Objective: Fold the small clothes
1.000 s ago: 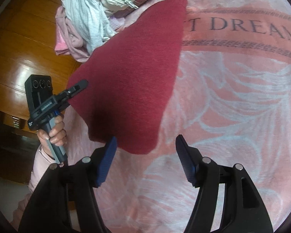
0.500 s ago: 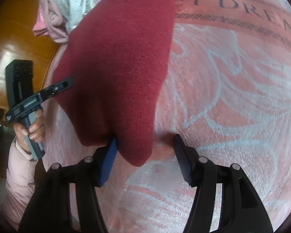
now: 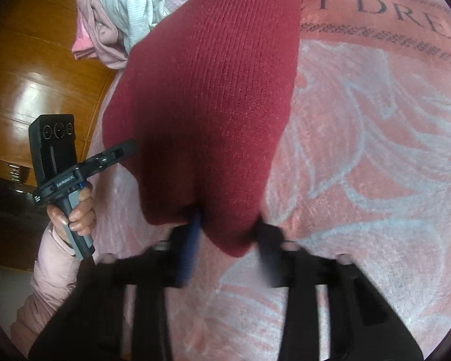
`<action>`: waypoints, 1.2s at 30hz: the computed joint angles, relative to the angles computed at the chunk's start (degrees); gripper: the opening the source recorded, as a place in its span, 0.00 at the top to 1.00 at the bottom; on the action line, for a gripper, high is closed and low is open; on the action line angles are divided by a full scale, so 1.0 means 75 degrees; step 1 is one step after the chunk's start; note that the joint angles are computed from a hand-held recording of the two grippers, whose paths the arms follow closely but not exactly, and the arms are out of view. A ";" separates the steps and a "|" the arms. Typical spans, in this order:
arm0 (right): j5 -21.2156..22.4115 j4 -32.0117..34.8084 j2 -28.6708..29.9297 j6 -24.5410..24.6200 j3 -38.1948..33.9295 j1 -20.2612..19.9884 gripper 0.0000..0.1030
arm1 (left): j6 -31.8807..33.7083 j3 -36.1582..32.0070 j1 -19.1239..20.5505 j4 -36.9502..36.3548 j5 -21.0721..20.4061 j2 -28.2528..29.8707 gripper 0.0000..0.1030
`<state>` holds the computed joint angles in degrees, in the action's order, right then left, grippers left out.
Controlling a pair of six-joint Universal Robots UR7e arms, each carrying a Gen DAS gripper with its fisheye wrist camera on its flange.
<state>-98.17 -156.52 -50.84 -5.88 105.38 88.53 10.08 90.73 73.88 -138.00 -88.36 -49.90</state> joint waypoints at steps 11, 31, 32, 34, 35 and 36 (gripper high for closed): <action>-0.0568 -0.0331 0.0317 -0.0147 0.0047 0.0222 0.85 | 0.0250 -0.0365 0.0081 0.0446 0.1081 0.0096 0.87; -0.0522 0.0046 0.0145 0.0118 -0.1147 0.0275 0.32 | -0.0723 -0.2783 -0.0167 0.0505 0.1133 0.1285 0.21; -0.0533 0.0092 0.0174 0.0092 -0.1230 0.0215 0.32 | -0.0905 -0.3173 -0.0136 0.0943 0.1072 0.1558 0.21; -0.0657 0.0192 0.0409 0.0122 -0.1491 0.0214 0.32 | -0.1227 -0.3484 -0.0036 0.1342 0.0875 0.1794 0.23; -0.0678 0.0267 0.0520 0.0153 -0.1619 0.0200 0.33 | -0.1397 -0.3677 -0.0030 0.1395 0.0792 0.1975 0.28; -0.0634 0.0279 0.0607 0.0211 -0.1692 0.0163 0.35 | -0.1457 -0.3714 0.0006 0.1335 0.0672 0.2047 0.37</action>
<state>-102.92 -154.43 -46.28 -4.30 92.69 89.76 -0.84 62.88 73.92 -127.99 -83.33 -34.55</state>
